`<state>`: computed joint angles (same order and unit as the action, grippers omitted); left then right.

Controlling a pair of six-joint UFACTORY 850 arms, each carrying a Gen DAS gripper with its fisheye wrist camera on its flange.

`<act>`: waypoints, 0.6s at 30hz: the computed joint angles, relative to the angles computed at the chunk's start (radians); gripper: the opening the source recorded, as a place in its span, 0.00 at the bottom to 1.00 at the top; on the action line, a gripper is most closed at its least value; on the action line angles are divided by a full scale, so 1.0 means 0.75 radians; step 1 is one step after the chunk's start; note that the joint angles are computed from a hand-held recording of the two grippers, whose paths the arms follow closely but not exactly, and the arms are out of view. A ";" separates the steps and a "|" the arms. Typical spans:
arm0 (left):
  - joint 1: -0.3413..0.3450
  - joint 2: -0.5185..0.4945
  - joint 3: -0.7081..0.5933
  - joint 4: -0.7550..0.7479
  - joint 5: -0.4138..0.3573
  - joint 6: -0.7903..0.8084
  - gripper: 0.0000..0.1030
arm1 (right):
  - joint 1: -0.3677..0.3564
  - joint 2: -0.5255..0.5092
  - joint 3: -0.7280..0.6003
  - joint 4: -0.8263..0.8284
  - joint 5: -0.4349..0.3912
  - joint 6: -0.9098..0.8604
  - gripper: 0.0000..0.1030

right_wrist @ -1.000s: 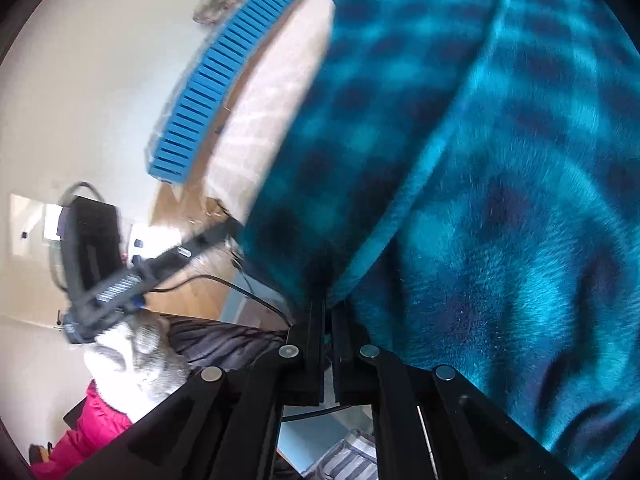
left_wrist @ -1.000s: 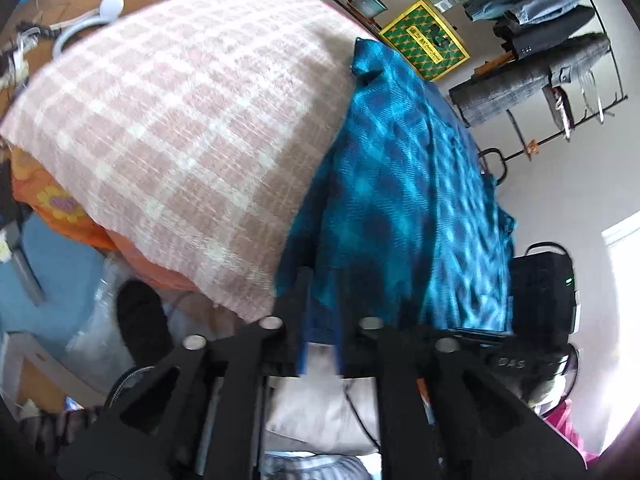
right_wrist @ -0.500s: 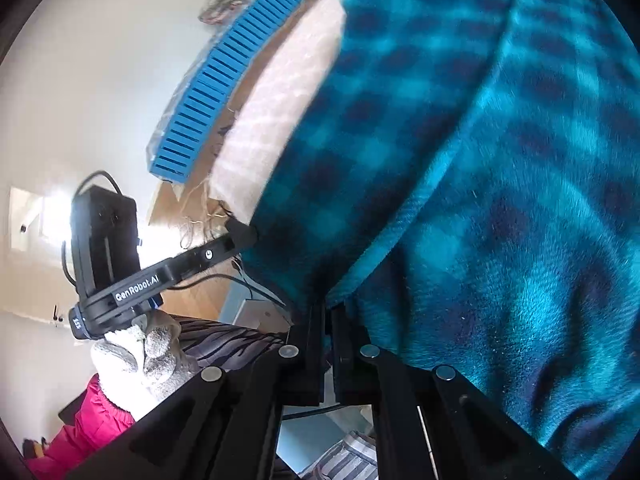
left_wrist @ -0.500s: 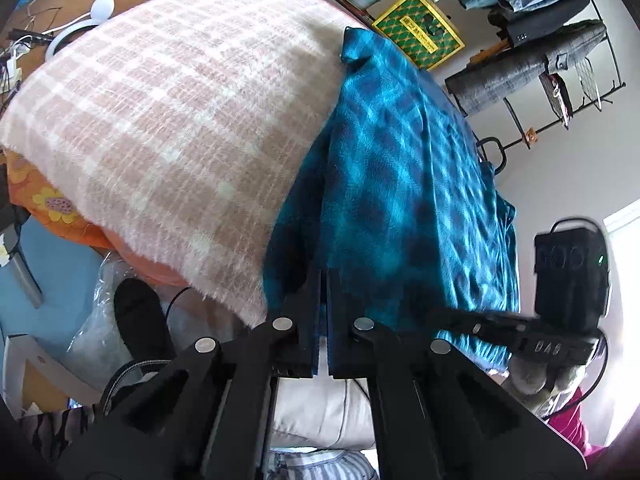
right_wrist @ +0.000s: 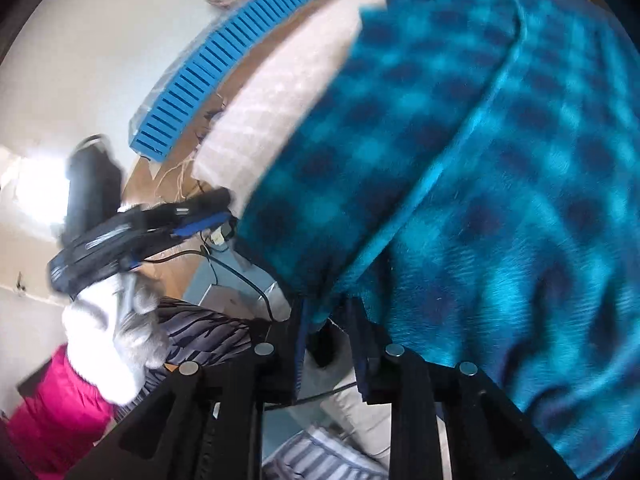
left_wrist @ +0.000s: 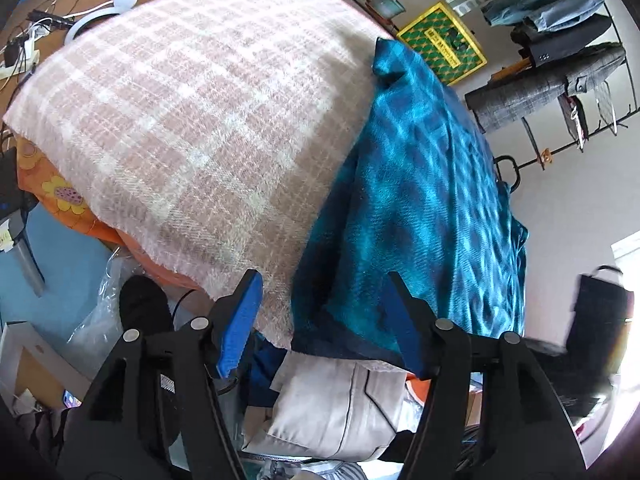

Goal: Fold large clothes

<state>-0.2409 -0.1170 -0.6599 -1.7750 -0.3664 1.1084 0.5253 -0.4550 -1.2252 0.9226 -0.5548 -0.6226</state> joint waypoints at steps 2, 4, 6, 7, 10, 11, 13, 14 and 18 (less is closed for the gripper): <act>0.000 -0.038 -0.017 0.031 -0.030 -0.029 0.56 | -0.003 0.036 0.024 0.058 0.053 -0.062 0.22; -0.019 -0.044 -0.020 0.019 0.001 -0.021 0.47 | -0.006 0.035 0.013 0.063 0.083 -0.061 0.27; -0.023 -0.059 -0.036 0.083 -0.025 -0.053 0.21 | -0.013 -0.002 -0.025 0.075 0.084 -0.055 0.27; -0.026 -0.065 -0.042 0.102 -0.031 -0.066 0.13 | -0.015 -0.031 -0.050 0.079 0.082 -0.044 0.27; -0.052 -0.023 -0.023 0.015 0.013 0.037 0.09 | -0.022 -0.113 -0.114 0.028 0.069 0.022 0.28; -0.062 -0.003 -0.016 -0.021 0.029 0.080 0.08 | -0.016 -0.144 -0.142 -0.032 0.061 0.081 0.33; -0.084 0.037 -0.004 -0.099 0.057 0.180 0.08 | -0.017 -0.183 -0.188 -0.109 0.022 0.149 0.34; -0.092 0.052 0.001 -0.134 0.063 0.223 0.08 | -0.021 -0.184 -0.201 -0.118 0.013 0.154 0.34; -0.112 0.086 0.006 -0.261 0.051 0.365 0.07 | -0.027 -0.170 -0.290 -0.279 0.061 0.286 0.63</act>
